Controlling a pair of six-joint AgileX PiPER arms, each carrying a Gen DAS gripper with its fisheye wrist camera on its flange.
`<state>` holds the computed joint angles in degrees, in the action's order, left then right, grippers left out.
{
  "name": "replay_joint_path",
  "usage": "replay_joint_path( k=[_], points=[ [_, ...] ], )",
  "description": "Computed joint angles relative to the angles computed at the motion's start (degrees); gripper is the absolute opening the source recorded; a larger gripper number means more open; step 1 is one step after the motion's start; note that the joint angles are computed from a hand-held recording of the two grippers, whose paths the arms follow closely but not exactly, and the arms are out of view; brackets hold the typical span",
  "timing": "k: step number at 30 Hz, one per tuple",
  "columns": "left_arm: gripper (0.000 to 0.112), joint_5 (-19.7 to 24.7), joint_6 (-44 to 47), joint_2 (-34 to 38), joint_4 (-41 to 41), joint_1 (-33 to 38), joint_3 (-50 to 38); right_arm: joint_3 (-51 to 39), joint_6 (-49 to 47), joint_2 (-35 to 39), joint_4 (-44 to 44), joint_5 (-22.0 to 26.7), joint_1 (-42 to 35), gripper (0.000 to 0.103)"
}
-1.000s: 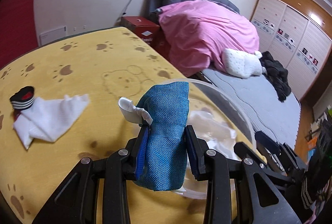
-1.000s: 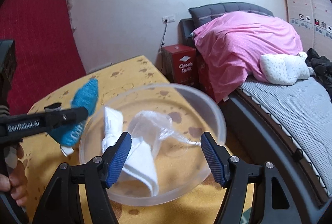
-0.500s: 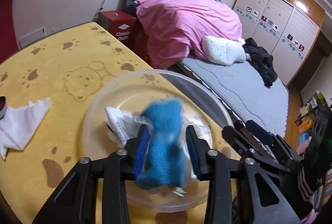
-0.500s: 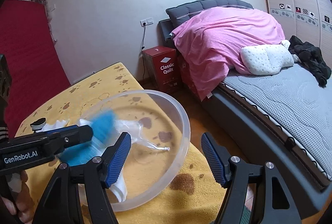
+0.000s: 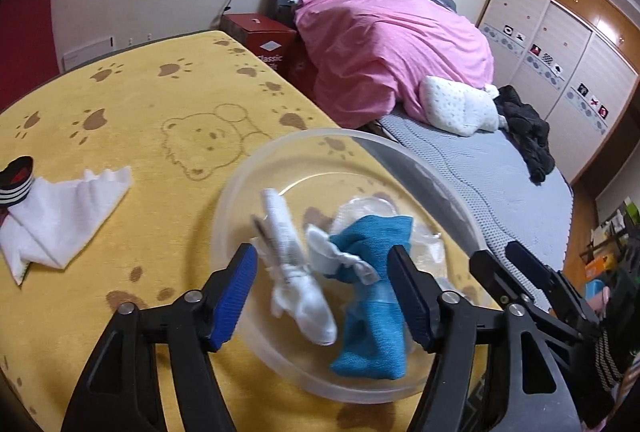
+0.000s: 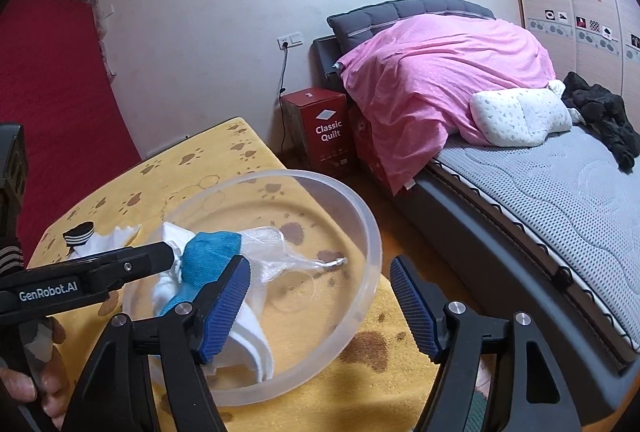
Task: Organize rigid objects
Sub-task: 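Carry the blue sock into the basin and open the left gripper, then move the right gripper from the basin to the white wipe on the table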
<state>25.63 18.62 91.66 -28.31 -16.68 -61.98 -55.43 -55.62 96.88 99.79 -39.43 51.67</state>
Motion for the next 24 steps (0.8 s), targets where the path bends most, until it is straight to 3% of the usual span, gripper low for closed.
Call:
replay_joint_path(
  k=[14, 24],
  points=[
    [0.071, -1.8, -0.8, -2.3, 1.8, 5.9, 2.8, -2.5, -1.0, 1.1, -0.5, 0.0, 2.1, 0.078],
    [0.071, -1.4, 3.3, -3.1, -1.7, 15.6, 5.0, -9.9, -4.7, 5.2, -2.1, 2.8, 4.3, 0.078]
  ],
)
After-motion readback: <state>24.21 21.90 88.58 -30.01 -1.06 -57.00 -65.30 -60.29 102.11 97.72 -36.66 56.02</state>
